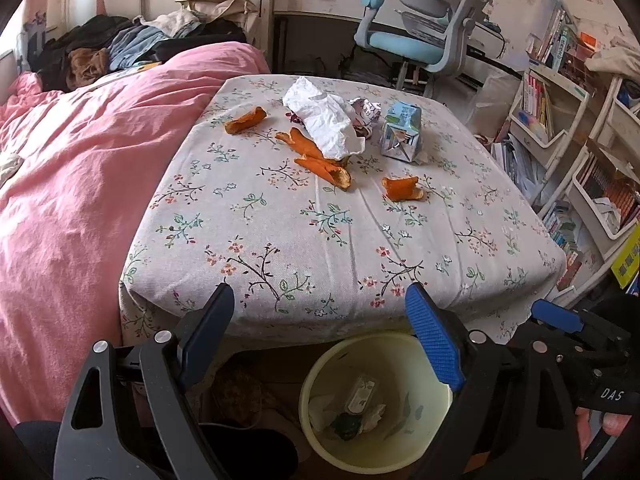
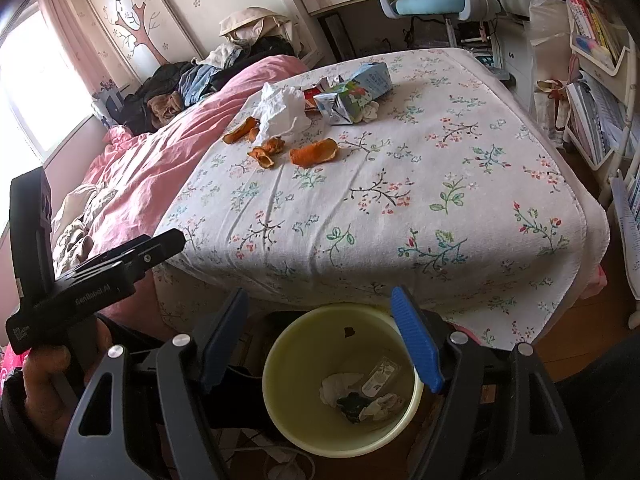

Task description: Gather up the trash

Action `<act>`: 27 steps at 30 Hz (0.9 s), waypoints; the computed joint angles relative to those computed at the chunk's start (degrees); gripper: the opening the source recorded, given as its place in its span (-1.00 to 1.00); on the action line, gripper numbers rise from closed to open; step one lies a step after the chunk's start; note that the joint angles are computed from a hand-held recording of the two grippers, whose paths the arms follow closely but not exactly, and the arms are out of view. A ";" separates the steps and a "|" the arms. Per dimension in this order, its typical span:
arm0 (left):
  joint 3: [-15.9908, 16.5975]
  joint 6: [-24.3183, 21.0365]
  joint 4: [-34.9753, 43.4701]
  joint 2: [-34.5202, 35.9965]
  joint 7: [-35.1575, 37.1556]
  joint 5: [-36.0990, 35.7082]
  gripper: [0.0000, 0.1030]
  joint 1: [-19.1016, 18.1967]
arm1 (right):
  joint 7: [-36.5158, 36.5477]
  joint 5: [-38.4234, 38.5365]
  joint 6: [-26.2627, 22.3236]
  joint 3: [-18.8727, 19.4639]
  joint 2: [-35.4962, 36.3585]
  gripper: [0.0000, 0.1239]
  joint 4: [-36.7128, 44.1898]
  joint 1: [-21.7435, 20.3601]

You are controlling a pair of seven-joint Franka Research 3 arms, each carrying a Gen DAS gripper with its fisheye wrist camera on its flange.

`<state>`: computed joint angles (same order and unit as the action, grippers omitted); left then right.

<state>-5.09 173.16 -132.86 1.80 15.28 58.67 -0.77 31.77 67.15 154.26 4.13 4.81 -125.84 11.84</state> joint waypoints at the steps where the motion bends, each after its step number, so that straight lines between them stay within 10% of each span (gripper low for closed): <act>1: 0.09 0.37 -0.04 0.04 -0.08 -0.16 0.63 0.10 | -0.10 0.11 0.19 0.05 0.03 0.15 -0.02 0.04; 9: 1.21 1.84 1.61 0.59 -4.19 1.17 0.63 0.88 | -3.04 3.39 1.19 0.15 -0.28 0.15 0.00 0.15; 17: 0.76 1.95 5.59 4.88 8.94 -14.19 0.63 1.41 | -4.60 4.65 1.05 0.32 0.63 0.15 2.47 0.14; 27: 6.43 1.07 7.41 6.67 1.90 -15.11 0.63 -1.40 | 0.96 -2.00 -1.55 3.52 13.64 0.15 22.53 0.92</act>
